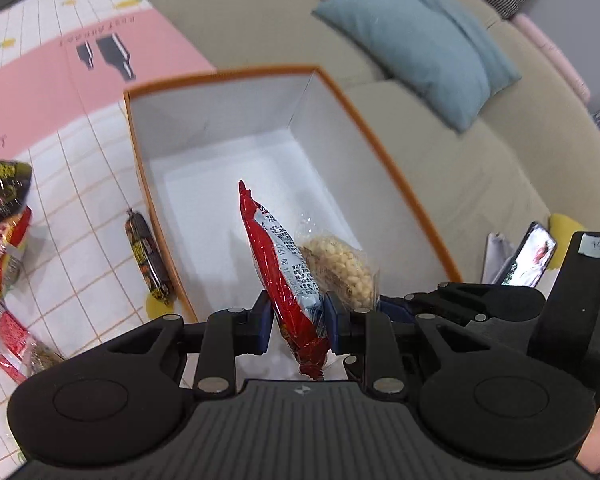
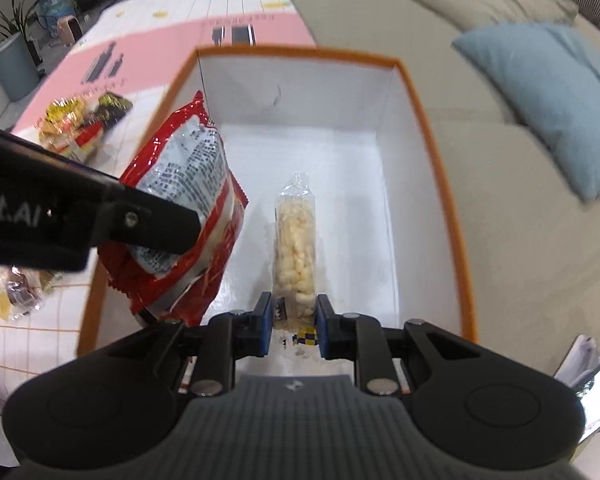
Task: Organize snacks
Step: 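Carry both held bags over the open orange box with both tools, then open both tools to drop the bags into the box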
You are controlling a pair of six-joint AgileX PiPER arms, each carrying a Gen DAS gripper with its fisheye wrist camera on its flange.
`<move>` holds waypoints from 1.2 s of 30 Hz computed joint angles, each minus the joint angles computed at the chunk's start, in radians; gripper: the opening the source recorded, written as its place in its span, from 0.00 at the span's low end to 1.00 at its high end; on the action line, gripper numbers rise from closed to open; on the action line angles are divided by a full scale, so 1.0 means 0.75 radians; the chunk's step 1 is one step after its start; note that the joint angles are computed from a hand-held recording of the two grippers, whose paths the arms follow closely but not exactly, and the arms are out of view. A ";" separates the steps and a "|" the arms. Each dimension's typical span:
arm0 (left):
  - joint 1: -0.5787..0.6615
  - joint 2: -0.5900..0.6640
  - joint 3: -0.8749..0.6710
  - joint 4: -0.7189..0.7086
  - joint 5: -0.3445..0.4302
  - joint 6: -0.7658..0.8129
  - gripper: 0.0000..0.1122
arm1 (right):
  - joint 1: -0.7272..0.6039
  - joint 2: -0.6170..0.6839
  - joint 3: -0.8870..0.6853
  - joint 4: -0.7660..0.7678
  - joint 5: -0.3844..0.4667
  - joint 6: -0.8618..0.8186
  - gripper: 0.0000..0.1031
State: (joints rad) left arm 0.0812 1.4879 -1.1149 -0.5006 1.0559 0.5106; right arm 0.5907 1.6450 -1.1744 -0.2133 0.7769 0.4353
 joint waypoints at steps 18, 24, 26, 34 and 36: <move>-0.011 0.074 -0.039 0.135 0.063 -0.072 0.27 | -0.016 0.052 -0.004 0.162 -0.024 -0.164 0.28; 0.056 -0.009 -0.037 0.106 0.102 -0.023 0.29 | 0.042 0.013 -0.022 0.124 0.011 -0.108 0.37; 0.084 -0.054 -0.029 0.113 0.104 -0.004 0.31 | 0.064 -0.013 -0.022 0.102 0.025 -0.080 0.41; 0.298 -0.225 -0.001 0.092 0.159 0.130 0.32 | 0.202 -0.110 -0.051 -0.036 0.073 0.103 0.51; 0.376 -0.268 0.011 0.073 0.172 0.182 0.33 | 0.250 -0.132 -0.054 -0.088 0.061 0.180 0.51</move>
